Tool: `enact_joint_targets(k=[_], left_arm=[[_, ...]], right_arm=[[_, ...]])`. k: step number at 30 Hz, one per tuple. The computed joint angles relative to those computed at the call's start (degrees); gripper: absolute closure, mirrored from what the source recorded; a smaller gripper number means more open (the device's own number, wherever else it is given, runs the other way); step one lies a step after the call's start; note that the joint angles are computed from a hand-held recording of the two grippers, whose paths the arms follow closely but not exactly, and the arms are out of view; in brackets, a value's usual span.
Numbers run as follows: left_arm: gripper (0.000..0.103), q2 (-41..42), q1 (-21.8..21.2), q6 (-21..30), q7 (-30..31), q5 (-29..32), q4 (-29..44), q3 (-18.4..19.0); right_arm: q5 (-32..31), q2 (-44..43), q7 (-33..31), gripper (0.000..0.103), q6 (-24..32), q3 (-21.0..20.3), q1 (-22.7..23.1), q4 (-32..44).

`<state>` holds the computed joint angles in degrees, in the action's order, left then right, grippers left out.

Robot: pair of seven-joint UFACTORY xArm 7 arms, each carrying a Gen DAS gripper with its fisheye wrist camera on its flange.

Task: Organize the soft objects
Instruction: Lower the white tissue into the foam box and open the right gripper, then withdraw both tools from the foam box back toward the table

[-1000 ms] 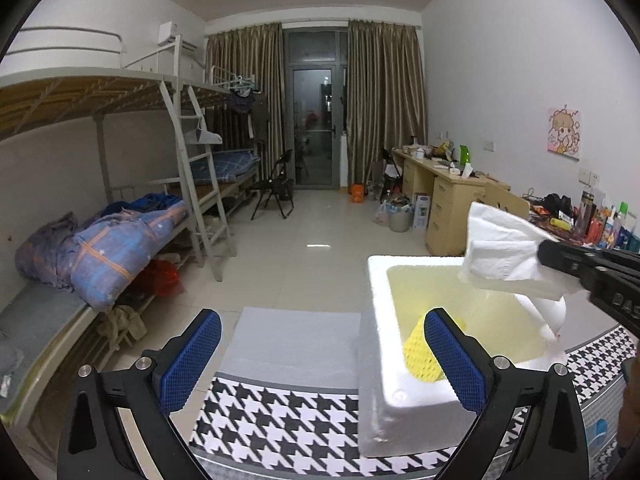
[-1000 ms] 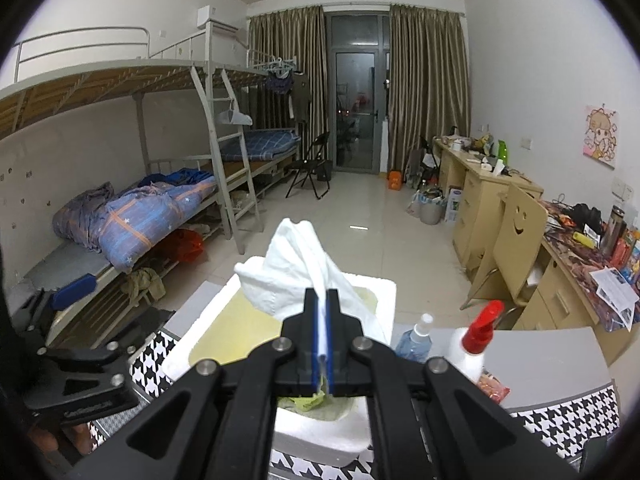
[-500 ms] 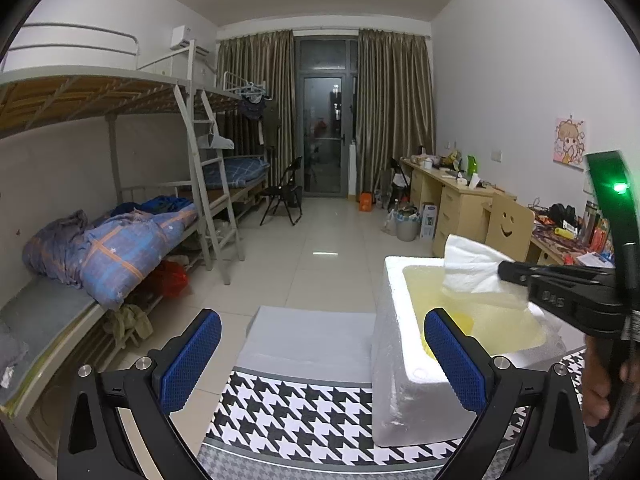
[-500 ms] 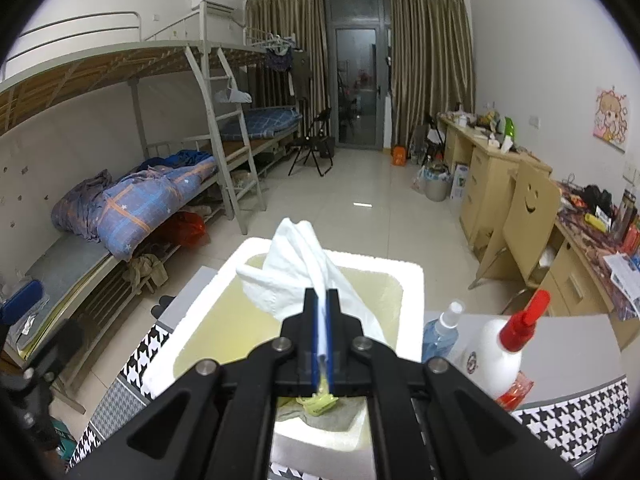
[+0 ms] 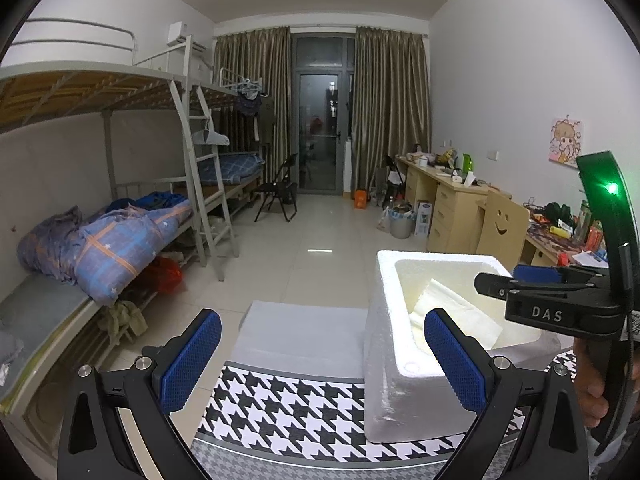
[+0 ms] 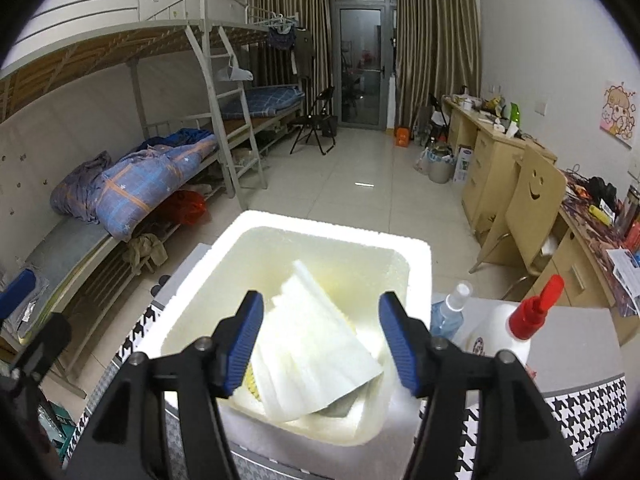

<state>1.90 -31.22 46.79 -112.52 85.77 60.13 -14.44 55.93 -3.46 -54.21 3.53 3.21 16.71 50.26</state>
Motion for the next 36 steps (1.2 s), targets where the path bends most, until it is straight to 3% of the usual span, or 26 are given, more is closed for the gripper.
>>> enact_joint_targets(k=[5,11,15,17,22,36], left_arm=[[0.001,0.02,-0.34,0.10,-0.37,0.29,0.22,-0.18],[0.001,-0.46,-0.94,0.49,-0.29,0.81,0.22,-0.71],[0.001,-0.52,-1.41,1.35,0.20,0.59,0.57,-1.07],[0.001,-0.54,-1.67,1.90,0.22,0.44,0.70,-1.26],[0.001,-1.26,-2.24,2.80,1.75,-0.73,0.43,-1.77],[0.001,-2.40,-4.44,5.57,2.69,-1.70,0.14,-3.77]], right_arm=[[2.82,-1.69,-2.53,0.037,-0.31,-0.90,1.02,-0.91],[8.27,-4.61,-7.22,0.029,-0.71,-3.16,3.82,-2.64],[8.67,-5.93,-5.52,0.014,-0.41,-3.90,3.88,-3.59],[7.43,-6.51,-4.20,0.014,-0.40,-4.21,3.84,-4.26],[11.39,-8.63,-9.16,0.013,-2.06,-7.33,7.51,-6.07],[12.60,-18.61,-12.42,0.013,-1.05,-13.10,12.69,-13.58]])
